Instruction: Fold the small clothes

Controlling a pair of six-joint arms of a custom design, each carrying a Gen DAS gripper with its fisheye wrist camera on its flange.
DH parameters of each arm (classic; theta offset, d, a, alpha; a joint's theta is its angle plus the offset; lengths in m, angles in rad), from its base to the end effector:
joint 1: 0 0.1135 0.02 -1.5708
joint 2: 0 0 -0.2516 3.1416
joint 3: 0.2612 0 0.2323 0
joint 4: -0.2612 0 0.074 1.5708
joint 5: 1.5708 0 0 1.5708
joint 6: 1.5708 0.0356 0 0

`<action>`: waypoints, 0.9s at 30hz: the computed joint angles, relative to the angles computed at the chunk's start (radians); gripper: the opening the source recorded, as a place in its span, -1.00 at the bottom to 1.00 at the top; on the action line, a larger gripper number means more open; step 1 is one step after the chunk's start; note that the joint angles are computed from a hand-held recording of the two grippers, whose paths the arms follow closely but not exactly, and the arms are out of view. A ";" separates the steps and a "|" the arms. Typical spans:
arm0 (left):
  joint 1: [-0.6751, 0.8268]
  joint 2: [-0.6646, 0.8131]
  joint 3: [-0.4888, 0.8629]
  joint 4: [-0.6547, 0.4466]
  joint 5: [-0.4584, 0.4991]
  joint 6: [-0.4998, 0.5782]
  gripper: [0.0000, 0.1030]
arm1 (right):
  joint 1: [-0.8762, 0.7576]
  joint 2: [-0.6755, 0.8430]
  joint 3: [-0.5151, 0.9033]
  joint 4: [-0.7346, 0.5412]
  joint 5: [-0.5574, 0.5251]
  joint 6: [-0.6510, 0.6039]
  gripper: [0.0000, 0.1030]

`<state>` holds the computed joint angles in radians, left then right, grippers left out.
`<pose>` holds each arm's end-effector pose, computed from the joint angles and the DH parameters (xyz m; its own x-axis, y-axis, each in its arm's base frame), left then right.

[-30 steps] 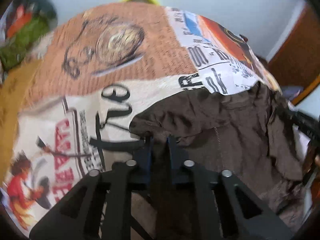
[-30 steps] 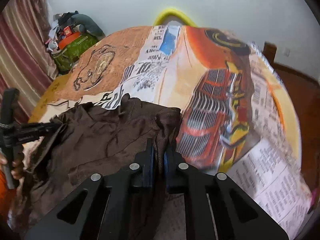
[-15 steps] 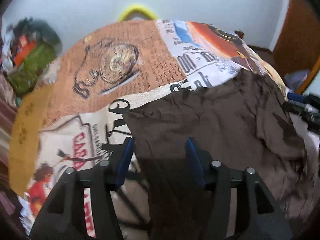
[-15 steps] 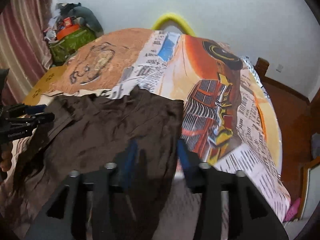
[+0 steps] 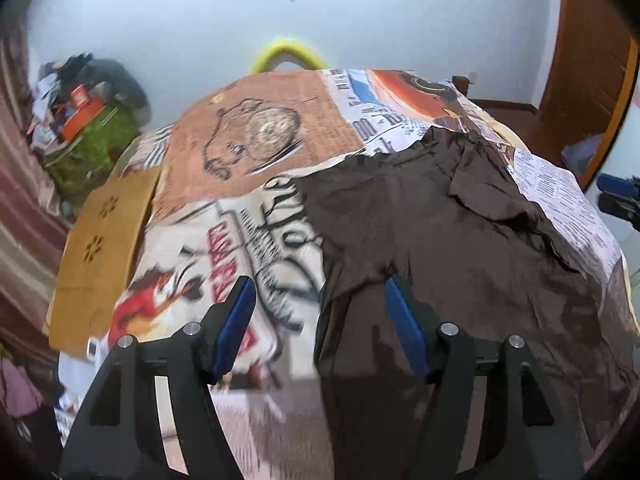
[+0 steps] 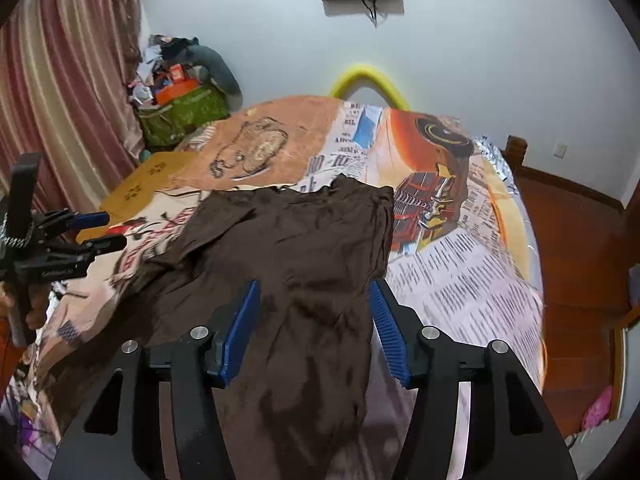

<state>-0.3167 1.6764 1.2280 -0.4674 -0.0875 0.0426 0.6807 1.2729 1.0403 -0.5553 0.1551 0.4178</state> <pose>0.3254 -0.1034 0.2337 -0.7419 0.2878 -0.6057 0.2915 0.9518 0.0952 0.2019 0.1564 0.2833 -0.7214 -0.0684 -0.6891 -0.2674 0.9455 0.1861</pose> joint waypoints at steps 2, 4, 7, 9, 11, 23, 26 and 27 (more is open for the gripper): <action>0.017 -0.057 -0.058 -0.013 0.014 -0.007 0.34 | 0.060 -0.058 -0.024 -0.041 0.047 0.032 0.05; 0.032 -0.109 -0.118 -0.027 0.013 -0.013 0.34 | 0.109 -0.085 -0.034 -0.081 0.096 0.060 0.05; 0.054 -0.164 -0.196 -0.046 0.025 -0.021 0.34 | 0.163 -0.131 -0.075 -0.120 0.119 0.114 0.05; 0.071 -0.204 -0.255 -0.051 0.039 -0.024 0.34 | 0.206 -0.160 -0.108 -0.145 0.134 0.169 0.05; 0.081 -0.224 -0.293 -0.053 0.047 -0.027 0.34 | 0.243 -0.186 -0.149 -0.161 0.143 0.226 0.05; 0.097 -0.200 -0.434 -0.038 0.201 -0.069 0.06 | 0.327 -0.254 -0.395 -0.134 0.041 0.433 0.05; 0.104 -0.205 -0.446 -0.021 0.275 -0.077 -0.37 | 0.311 -0.262 -0.442 -0.087 0.012 0.444 0.06; 0.103 -0.206 -0.448 -0.018 0.288 -0.077 -0.44 | 0.324 -0.272 -0.449 -0.087 0.022 0.454 0.06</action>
<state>-0.2137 1.4706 0.7804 -0.4851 0.2007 -0.0344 1.0048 1.0011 0.5914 -0.6419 0.1767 0.8722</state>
